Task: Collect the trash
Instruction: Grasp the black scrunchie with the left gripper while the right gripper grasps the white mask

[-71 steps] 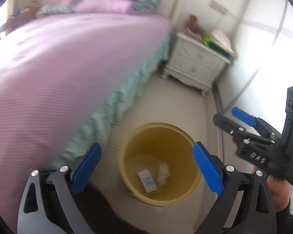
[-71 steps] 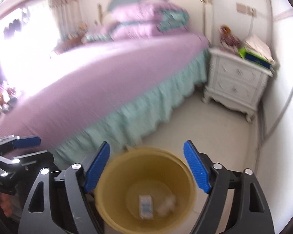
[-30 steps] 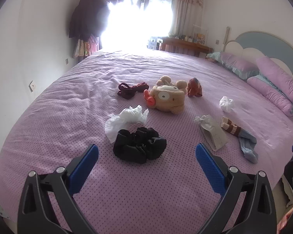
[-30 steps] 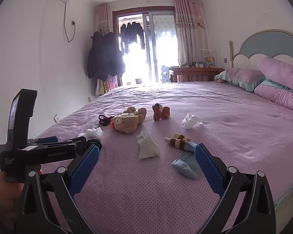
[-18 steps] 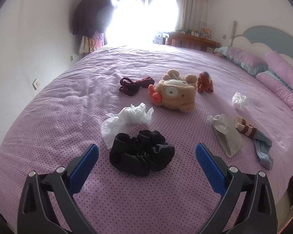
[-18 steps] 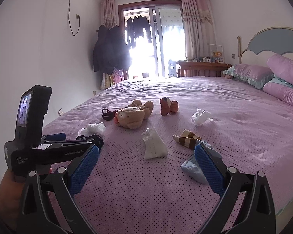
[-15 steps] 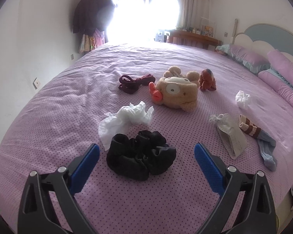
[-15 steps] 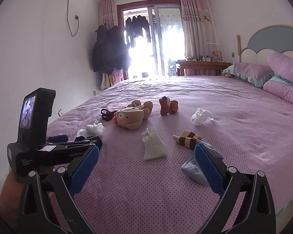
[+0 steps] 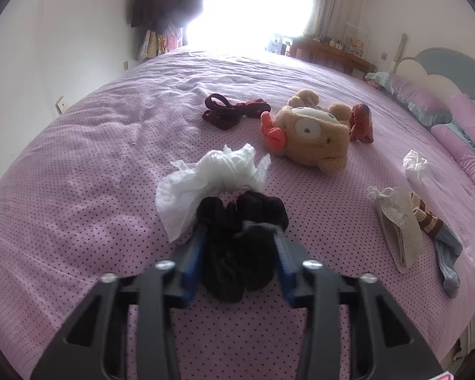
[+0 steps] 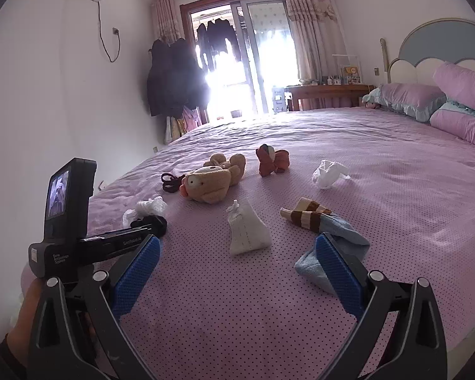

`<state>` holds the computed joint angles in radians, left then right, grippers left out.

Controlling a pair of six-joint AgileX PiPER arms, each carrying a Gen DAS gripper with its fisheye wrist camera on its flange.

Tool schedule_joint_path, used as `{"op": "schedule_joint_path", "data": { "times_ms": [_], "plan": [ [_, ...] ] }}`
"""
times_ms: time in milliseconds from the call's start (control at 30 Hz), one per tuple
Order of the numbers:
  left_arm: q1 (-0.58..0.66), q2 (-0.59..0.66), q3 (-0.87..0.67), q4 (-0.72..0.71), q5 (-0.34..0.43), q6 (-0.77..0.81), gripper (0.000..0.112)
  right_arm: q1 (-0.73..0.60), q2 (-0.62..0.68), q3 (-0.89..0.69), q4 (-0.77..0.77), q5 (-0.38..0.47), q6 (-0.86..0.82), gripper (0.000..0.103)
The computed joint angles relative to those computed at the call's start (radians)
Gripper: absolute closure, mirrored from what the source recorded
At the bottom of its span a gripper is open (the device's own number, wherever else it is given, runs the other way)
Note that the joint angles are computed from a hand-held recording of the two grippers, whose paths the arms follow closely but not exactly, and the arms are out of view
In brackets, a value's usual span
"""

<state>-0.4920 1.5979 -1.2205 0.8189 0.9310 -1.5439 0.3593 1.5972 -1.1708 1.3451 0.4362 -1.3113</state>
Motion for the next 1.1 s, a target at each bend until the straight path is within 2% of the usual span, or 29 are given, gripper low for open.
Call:
{"op": "schedule_joint_path", "data": {
  "times_ms": [100,200,400,667,800,967,1033,1100],
  "plan": [
    [0.013,-0.032,0.046,0.013,-0.055,-0.021,0.096,0.015,0.008,-0.008,-0.018,-0.007,-0.001,0.008],
    [0.01,-0.087,0.113,0.059,-0.113,-0.069,0.097,0.026,0.01,-0.011,-0.024,-0.016,-0.003,0.008],
    [-0.034,-0.175,0.173,0.078,-0.107,-0.093,0.097,0.049,0.03,-0.037,-0.059,-0.022,0.027,0.008],
    [-0.071,-0.238,0.192,0.086,-0.11,-0.09,0.097,0.087,0.139,-0.183,-0.223,0.007,0.192,0.008],
    [-0.068,-0.252,0.198,0.087,-0.132,-0.084,0.097,0.089,0.214,-0.312,-0.372,0.058,0.35,0.008],
    [-0.06,-0.251,0.191,0.081,-0.152,-0.066,0.097,0.113,0.336,-0.528,-0.657,0.126,0.604,0.008],
    [-0.061,-0.246,0.186,0.081,-0.155,-0.064,0.097,0.122,0.407,-0.651,-0.778,0.2,0.722,0.009],
    [-0.06,-0.239,0.179,0.079,-0.155,-0.057,0.097,0.132,0.477,-0.771,-0.878,0.287,0.818,0.014]
  ]
}}
